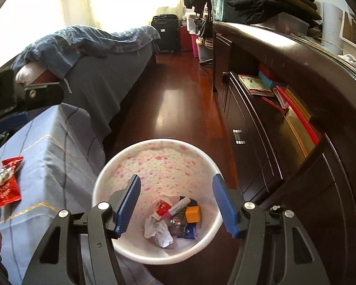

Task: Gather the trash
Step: 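Move both open tools back toward the table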

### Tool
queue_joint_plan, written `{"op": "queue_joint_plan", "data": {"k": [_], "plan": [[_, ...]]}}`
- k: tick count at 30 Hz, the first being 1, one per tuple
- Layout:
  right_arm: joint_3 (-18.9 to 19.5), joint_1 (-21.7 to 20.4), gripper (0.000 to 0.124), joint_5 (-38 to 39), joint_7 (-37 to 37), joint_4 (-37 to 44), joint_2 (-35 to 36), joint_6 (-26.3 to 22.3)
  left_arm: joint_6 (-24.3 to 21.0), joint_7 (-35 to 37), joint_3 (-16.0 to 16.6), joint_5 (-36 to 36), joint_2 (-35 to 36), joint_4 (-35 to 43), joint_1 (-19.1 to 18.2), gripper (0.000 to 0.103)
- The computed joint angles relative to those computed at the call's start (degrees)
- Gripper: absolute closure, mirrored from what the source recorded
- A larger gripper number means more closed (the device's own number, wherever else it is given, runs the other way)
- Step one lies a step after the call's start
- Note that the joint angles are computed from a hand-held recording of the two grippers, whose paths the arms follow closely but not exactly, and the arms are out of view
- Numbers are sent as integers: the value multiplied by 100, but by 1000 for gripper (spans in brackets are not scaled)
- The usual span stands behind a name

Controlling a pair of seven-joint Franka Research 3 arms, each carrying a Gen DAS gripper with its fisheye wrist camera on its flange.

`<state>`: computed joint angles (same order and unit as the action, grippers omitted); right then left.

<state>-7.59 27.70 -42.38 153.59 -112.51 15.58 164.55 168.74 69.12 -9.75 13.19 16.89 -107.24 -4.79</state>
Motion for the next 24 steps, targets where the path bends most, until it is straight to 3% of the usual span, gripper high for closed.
{"op": "queue_joint_plan", "data": {"k": [2, 5, 8, 11, 19, 24], "plan": [[36, 30, 57, -18, -16, -34, -88, 29, 44, -347, 285, 333, -259, -273, -145, 4], [132, 70, 53, -86, -36, -55, -210, 84, -23, -1356, 849, 1416, -639, -618, -427, 4], [310, 77, 50, 41, -264, -36, -277, 194, -214, -2318, 1145, 2498, -1011, -897, -404, 4], [455, 141, 48, 197, -558, 48, -269, 289, -423, -2971, 1248, 3148, -1335, -1131, -124, 4], [689, 528, 46, 1090, -1731, 560, 59, 339, -976, -3629, 1239, 3683, -1505, -1169, 900, 4], [706, 813, 46, 1554, -2317, 1002, 368, 229, -1057, -3214, 1200, 3095, -1127, -918, 1479, 4]]}}
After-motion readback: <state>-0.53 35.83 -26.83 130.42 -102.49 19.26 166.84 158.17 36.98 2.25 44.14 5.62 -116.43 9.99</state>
